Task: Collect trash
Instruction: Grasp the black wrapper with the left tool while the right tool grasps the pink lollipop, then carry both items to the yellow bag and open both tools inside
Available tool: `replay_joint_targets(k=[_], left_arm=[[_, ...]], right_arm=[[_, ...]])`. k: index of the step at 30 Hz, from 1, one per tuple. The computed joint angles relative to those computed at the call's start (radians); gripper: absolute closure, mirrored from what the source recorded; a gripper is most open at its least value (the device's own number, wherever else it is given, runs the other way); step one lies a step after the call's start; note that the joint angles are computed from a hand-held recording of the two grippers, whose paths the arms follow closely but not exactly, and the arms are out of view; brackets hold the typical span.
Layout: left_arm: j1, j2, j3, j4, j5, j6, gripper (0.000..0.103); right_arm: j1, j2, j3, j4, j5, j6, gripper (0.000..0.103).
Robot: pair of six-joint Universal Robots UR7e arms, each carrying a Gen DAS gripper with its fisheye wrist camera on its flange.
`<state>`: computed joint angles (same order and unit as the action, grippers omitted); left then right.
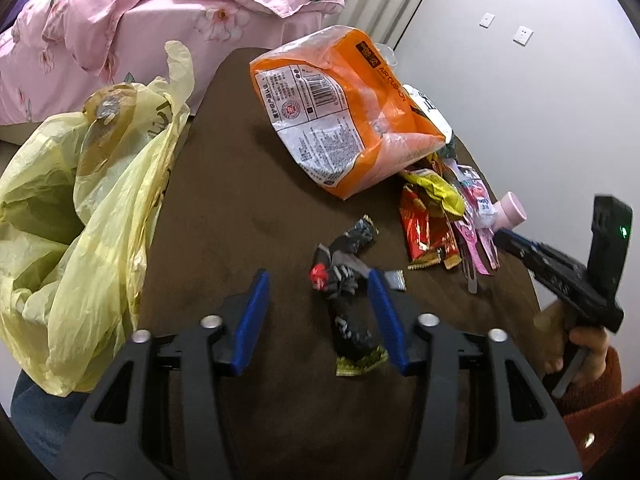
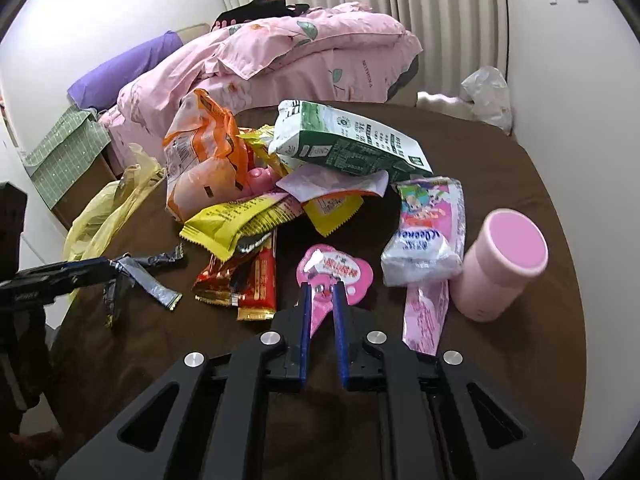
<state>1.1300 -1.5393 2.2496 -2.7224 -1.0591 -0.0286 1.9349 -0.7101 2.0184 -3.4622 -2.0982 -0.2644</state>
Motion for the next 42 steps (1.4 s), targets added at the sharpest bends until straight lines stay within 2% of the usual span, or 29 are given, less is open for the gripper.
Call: replay_joint_targets(k=[1, 3, 4, 6, 7, 9, 10, 12, 14, 17, 18, 19, 20, 23, 26, 31, 34, 37, 39, 42], left_arm=[[-0.002, 0.008, -0.005, 0.001, 0.003, 0.000, 0.067], [-0.011, 0.023, -0.009, -0.004, 0.022, 0.004, 0.082], [-0.014, 0.027, -0.009, -0.006, 0.027, 0.006, 0.082], [-0.016, 0.027, -0.004, -0.015, 0.017, 0.010, 0.083], [-0.019, 0.024, 0.000, -0.020, 0.015, 0.013, 0.083], [-0.026, 0.021, 0.007, -0.028, 0.022, 0.017, 0.083], [-0.029, 0.018, 0.011, -0.030, 0.024, 0.019, 0.083], [-0.031, 0.013, 0.013, -0.031, 0.022, 0.018, 0.083], [-0.033, 0.010, 0.015, -0.032, 0.027, 0.015, 0.083], [-0.034, 0.002, 0.018, -0.032, 0.027, 0.014, 0.083], [-0.036, 0.000, 0.019, -0.030, 0.029, 0.013, 0.083], [-0.037, -0.003, 0.020, -0.029, 0.032, 0.013, 0.083], [-0.038, -0.006, 0.021, -0.026, 0.034, 0.011, 0.083], [-0.040, -0.022, 0.026, -0.029, 0.029, 0.011, 0.083], [-0.041, -0.041, 0.030, -0.042, 0.015, 0.014, 0.083], [-0.056, -0.095, 0.049, -0.084, 0.007, 0.025, 0.083], [-0.078, -0.148, 0.056, -0.121, 0.053, 0.046, 0.083], [-0.093, -0.207, 0.055, -0.175, 0.147, 0.080, 0.083], [-0.085, -0.251, 0.040, -0.197, 0.206, 0.093, 0.083], [-0.051, -0.296, 0.008, -0.177, 0.242, 0.102, 0.083]], right_arm=[[-0.004, -0.004, 0.011, -0.012, 0.001, 0.005, 0.091], [-0.007, -0.008, 0.019, -0.017, 0.006, 0.014, 0.091], [-0.013, -0.011, 0.025, -0.027, 0.020, 0.020, 0.089], [-0.024, -0.016, 0.033, -0.039, 0.054, 0.017, 0.065], [-0.030, -0.018, 0.037, -0.045, 0.075, 0.016, 0.046], [-0.038, -0.026, 0.035, -0.010, 0.099, 0.016, 0.046], [-0.034, -0.021, 0.022, 0.014, 0.081, 0.005, 0.046], [-0.015, 0.015, -0.006, -0.009, 0.003, -0.026, 0.046], [-0.004, 0.050, -0.051, 0.016, -0.070, -0.020, 0.046], [-0.025, 0.057, -0.082, 0.095, -0.032, 0.005, 0.046], [-0.028, 0.069, -0.107, 0.139, -0.047, 0.021, 0.046], [-0.028, 0.076, -0.123, 0.164, -0.066, 0.032, 0.048], [-0.026, 0.082, -0.129, 0.158, -0.076, 0.033, 0.059], [-0.033, 0.055, -0.102, 0.113, 0.005, 0.028, 0.059], [-0.007, 0.038, -0.084, 0.076, -0.017, -0.004, 0.059], [0.045, -0.011, -0.056, 0.042, 0.020, -0.028, 0.059], [0.091, -0.012, -0.084, 0.027, 0.045, -0.075, 0.059], [0.132, 0.021, -0.156, 0.051, 0.078, -0.134, 0.059], [0.156, 0.051, -0.216, 0.090, 0.114, -0.161, 0.059], [0.186, 0.119, -0.320, 0.156, 0.181, -0.204, 0.059]])
